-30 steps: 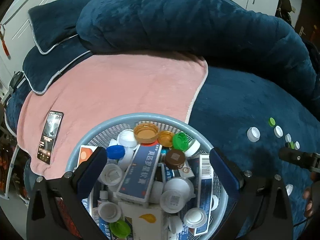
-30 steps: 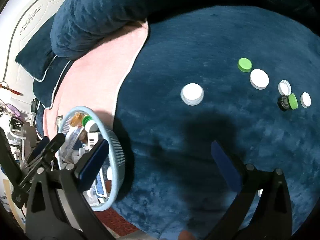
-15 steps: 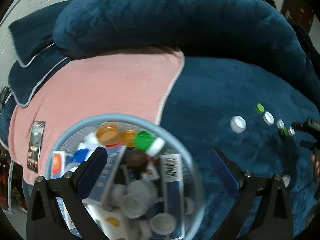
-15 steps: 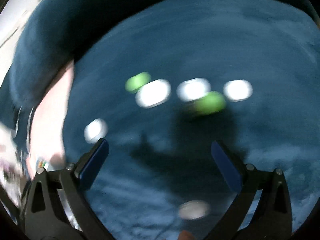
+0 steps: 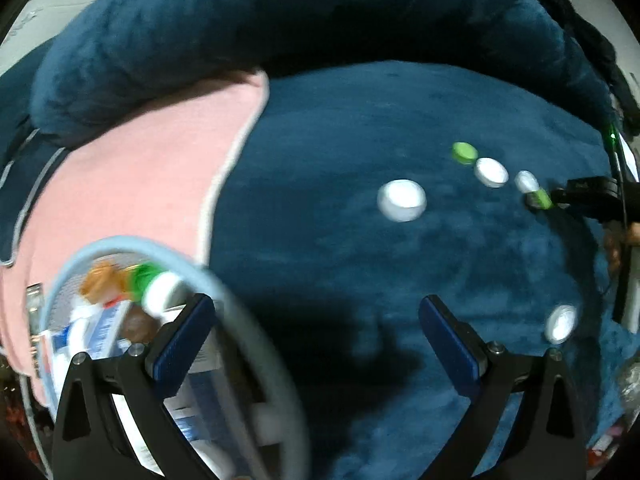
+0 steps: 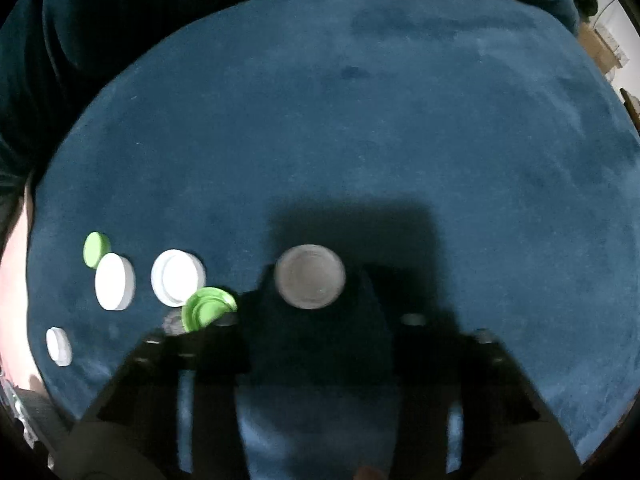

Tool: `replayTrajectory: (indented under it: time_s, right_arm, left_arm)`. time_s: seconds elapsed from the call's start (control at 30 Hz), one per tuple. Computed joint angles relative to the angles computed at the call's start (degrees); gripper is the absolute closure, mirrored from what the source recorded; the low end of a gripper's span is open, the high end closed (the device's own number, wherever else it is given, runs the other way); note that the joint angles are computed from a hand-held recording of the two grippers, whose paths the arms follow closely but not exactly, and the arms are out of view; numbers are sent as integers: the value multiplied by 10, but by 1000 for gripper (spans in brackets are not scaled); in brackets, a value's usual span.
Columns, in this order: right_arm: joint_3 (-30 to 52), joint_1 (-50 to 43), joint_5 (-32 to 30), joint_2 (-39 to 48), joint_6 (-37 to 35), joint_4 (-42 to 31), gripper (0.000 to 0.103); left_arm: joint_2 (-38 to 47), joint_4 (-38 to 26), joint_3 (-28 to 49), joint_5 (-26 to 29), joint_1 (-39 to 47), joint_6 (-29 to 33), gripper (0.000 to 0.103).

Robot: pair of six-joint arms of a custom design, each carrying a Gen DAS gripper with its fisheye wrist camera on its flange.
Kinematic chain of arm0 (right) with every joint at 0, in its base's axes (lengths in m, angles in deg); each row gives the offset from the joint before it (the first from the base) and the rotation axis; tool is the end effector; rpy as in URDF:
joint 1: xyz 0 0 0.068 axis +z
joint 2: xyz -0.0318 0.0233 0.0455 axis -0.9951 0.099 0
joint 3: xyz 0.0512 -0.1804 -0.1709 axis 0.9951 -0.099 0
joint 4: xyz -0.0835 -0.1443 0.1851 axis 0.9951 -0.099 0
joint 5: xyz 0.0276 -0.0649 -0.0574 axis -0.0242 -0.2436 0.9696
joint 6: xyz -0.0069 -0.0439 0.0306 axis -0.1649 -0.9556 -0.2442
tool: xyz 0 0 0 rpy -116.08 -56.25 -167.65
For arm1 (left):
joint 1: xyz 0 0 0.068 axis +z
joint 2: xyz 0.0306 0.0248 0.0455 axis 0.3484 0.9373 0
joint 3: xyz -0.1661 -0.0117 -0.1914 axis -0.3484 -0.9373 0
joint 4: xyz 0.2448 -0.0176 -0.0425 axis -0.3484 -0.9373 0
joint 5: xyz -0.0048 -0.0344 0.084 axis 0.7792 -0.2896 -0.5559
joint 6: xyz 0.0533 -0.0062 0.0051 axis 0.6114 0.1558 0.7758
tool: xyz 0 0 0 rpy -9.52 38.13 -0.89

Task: Organize objects
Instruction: 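Grasp a white cap with the right tool while the left tool grasps a lime-green cap, then carry both caps over the grey basket and open both tools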

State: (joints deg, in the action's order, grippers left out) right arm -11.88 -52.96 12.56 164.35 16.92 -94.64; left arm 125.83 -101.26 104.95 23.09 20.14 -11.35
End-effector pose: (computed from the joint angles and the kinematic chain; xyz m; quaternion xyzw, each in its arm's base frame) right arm 0.2851 0.1677 0.0441 0.1595 0.9776 0.0177 0.1362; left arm 0.2033 -0.0022 0.1248 0.0484 0.9766 -0.0088 0.2091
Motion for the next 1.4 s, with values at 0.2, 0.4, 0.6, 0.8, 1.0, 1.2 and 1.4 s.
replayTrajectory:
  time_s: [0.2,0.4,0.6,0.8,1.0,1.2,1.4]
  right_arm:
    - [-81,-22,-37,-98,12,57,72]
    - [-113,-11,-46,-150,33,50,72]
    - [-95,-4,-34,-136,39,55,71]
    - [-94,-2,-27,-137,41,47,71]
    - [-80,14,-28,-142,44,35,71]
    - [-32,94,-22,-155,72,1,71]
    - [168,241,-11,-71,44,-73,71]
  left_arm:
    - [144,84,89,13,-128,-95,1]
    - [373,142,270,22,-195,-179,4]
    - [523,113,423,2,-219,-226,16]
    - [558,102,438,11,-218,-207,72]
    - [428,144,309,41,-183,-191,72]
    - [170,88,154,63,-80,-129,72]
    - [-41,-61,97,138,194,-2,72]
